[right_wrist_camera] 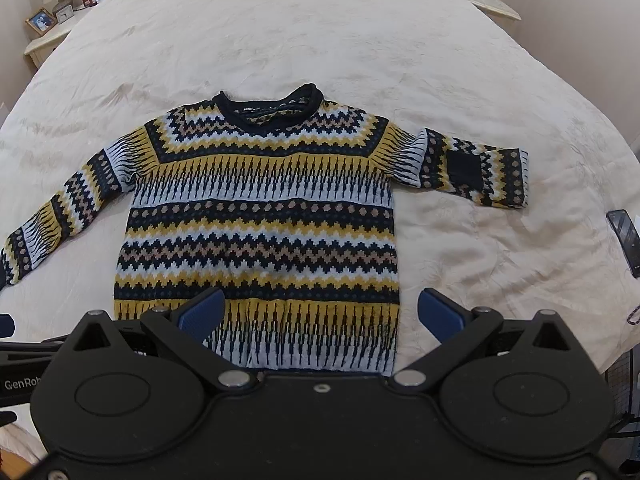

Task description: Fold small clothes

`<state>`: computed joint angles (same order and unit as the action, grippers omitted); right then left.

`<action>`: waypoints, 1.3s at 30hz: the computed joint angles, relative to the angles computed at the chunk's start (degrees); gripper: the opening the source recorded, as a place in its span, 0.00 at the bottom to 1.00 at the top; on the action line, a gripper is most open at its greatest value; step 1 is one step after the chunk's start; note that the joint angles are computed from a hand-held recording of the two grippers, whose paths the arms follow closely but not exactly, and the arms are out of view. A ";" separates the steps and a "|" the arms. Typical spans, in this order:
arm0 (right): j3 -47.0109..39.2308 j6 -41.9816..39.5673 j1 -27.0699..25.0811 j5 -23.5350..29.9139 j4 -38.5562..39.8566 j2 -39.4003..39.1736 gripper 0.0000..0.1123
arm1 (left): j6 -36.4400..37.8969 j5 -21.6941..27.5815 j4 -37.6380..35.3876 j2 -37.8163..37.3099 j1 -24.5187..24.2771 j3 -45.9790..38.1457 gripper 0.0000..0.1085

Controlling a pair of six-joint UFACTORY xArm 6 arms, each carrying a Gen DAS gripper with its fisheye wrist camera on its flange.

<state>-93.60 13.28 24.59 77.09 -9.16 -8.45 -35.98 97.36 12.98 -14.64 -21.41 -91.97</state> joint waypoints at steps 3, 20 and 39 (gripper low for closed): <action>-0.10 0.01 0.04 0.14 -0.06 0.01 0.91 | -0.01 0.15 0.10 -0.17 0.00 0.01 0.84; -0.02 0.33 0.53 0.54 -0.18 -0.36 0.91 | 0.09 0.19 0.07 0.03 0.02 -0.20 0.84; 0.49 0.75 1.00 0.79 -0.39 -1.13 0.91 | 0.55 0.03 -0.09 -0.40 0.23 -0.01 0.84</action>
<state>-93.11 14.03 25.59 77.87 -9.55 -9.58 -35.43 97.39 12.88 -15.04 -21.18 -91.99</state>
